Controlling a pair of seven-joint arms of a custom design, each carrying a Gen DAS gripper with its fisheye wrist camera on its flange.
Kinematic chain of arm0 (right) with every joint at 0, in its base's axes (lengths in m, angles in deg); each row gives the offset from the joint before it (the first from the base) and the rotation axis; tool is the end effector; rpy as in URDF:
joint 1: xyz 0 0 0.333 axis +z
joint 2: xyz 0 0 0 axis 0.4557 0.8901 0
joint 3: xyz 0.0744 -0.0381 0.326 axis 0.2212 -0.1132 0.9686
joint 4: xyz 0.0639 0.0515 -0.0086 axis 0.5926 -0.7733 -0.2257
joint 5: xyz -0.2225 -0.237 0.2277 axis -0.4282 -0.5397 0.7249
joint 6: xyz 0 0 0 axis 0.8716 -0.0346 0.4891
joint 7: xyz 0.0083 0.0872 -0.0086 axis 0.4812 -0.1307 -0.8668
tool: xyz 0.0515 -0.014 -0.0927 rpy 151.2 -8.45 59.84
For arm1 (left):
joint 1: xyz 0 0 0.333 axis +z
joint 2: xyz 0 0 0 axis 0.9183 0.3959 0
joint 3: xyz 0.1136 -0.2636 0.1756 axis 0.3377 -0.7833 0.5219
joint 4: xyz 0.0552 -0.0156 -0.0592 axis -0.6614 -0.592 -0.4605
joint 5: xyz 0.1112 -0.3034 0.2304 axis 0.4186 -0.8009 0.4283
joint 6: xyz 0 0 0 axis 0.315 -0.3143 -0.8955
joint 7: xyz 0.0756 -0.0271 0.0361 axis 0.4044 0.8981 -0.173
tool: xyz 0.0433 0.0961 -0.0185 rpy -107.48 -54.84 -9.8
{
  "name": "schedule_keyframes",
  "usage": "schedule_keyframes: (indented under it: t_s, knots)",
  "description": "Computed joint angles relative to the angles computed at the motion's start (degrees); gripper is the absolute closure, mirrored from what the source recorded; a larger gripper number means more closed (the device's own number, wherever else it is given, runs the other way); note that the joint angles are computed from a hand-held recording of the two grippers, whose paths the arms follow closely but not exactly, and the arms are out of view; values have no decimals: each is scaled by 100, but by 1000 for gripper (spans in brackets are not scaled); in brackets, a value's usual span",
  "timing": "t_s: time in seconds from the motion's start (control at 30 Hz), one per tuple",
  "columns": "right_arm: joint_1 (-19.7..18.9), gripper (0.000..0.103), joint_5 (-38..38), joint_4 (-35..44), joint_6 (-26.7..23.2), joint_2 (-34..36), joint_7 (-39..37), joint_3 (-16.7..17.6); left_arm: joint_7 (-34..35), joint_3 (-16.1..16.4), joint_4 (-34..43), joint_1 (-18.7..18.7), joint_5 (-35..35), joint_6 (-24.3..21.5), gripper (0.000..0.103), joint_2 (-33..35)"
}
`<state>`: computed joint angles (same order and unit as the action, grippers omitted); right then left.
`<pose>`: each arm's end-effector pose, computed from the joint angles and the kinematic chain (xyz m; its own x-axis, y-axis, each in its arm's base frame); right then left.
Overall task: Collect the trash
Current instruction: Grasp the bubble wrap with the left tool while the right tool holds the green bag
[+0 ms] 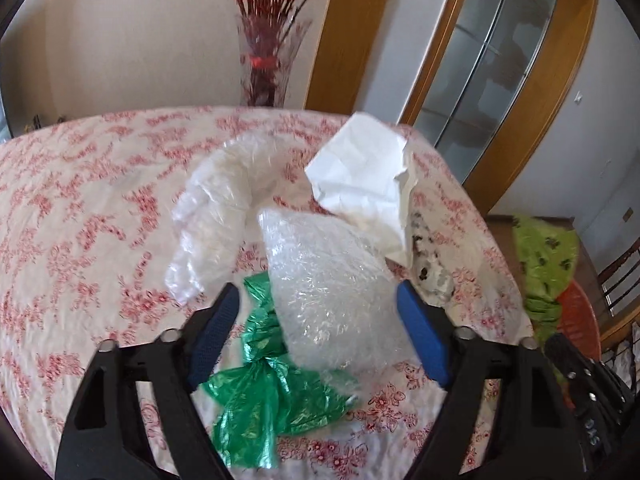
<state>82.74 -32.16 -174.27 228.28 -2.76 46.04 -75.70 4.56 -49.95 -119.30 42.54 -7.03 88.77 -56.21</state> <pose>0.4560 0.3888 0.4060 0.5179 -0.8453 -0.1312 -0.6097 -0.2572 -0.7498 0.4196 -0.3677 0.4007 0.4384 -0.8712 0.2208 -0.6096 -0.4687 -0.6393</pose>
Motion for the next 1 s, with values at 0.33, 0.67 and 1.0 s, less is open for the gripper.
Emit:
schedule_keyframes:
  t_s: [0.33,0.67,1.0]
  knots:
    - [-159,99,94,-122,48,-99,-51,126,-442,-54,-152,-20,287,195,88,-180]
    - [-113,99,567,-433,301,-492,-579,265,-397,-336,-252,-166,281,-372,89,-684]
    - [-937,99,673,-966,648,-1048,-707,1109,-337,-562,202,-441,562,-679,89,-517]
